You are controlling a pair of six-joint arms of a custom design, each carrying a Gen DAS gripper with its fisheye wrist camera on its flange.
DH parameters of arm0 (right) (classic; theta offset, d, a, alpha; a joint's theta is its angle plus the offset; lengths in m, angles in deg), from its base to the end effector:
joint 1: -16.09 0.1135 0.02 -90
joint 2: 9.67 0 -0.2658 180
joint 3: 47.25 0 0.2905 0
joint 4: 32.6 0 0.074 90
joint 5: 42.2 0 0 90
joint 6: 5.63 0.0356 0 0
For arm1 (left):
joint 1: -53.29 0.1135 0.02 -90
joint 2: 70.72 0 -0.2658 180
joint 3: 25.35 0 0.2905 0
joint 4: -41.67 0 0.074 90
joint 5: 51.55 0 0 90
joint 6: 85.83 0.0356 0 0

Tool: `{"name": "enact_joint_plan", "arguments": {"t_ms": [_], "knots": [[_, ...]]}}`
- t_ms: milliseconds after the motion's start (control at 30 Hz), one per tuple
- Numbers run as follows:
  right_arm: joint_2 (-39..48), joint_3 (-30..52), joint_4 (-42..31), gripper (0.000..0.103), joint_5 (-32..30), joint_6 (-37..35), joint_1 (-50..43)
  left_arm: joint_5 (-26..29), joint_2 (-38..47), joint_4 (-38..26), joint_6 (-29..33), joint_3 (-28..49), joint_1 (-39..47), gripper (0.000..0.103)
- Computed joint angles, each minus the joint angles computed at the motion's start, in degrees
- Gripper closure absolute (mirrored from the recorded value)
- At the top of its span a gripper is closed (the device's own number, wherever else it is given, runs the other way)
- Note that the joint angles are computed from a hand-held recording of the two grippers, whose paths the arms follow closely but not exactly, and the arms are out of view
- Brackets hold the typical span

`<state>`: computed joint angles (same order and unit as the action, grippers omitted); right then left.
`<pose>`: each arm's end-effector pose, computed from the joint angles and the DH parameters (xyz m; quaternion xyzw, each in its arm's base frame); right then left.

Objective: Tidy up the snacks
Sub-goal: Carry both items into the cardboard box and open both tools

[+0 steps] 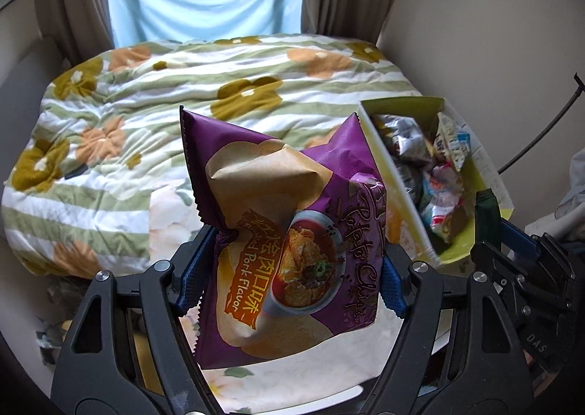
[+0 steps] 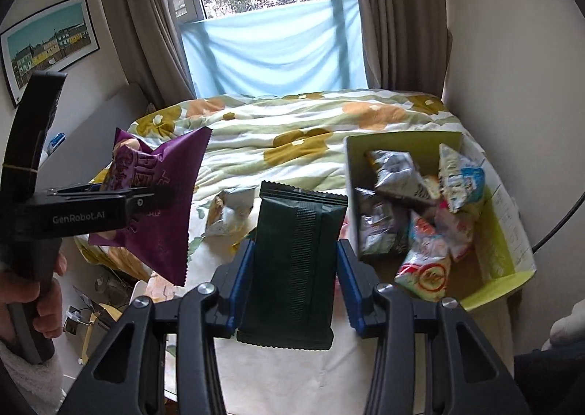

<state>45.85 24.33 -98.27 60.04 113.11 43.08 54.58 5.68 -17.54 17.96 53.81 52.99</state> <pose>0.1987 0.0927 0.3301 0.0511 0.9325 0.0720 0.3502 0.3074 -0.0115 0.2957 0.1565 0.9359 -0.0998 0.2996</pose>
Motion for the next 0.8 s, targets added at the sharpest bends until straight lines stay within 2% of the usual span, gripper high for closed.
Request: {"name": "enact_joint_plan", "arguments": {"t_ms": [167,367,500,533,600,633,800], "knots": [[-3.81,-0.59,-2.49,0.062,-12.10,-15.90,-20.57,-5.00,0.25,3.40,-12.69,-0.06,-14.28,0.029],[-2.29,0.00,-4.39,0.062,-24.92,-30.09,-42.01,-10.27,8.70,8.15,-23.41,3.48,-29.48,0.029],[0.31,0.38,-4.87,0.062,-29.57,-35.20,-50.78,-11.46,16.59,9.60,-27.13,7.68,-35.62,0.028],[1.03,0.46,-4.94,0.062,-30.40,-36.04,-52.37,-11.96,18.22,10.16,-27.88,8.46,-36.59,0.025],[2.14,0.51,-5.02,0.062,-31.37,-36.98,-54.38,-12.36,20.97,11.27,-28.89,9.59,-37.73,0.013],[2.62,0.54,-5.00,0.062,-31.86,-37.34,-55.23,-12.76,22.20,11.19,-29.30,10.30,-38.22,0.001],[3.82,0.32,-4.89,0.062,-33.14,-38.27,-57.91,-12.74,22.20,9.82,-28.92,8.55,-37.15,0.000]]}}
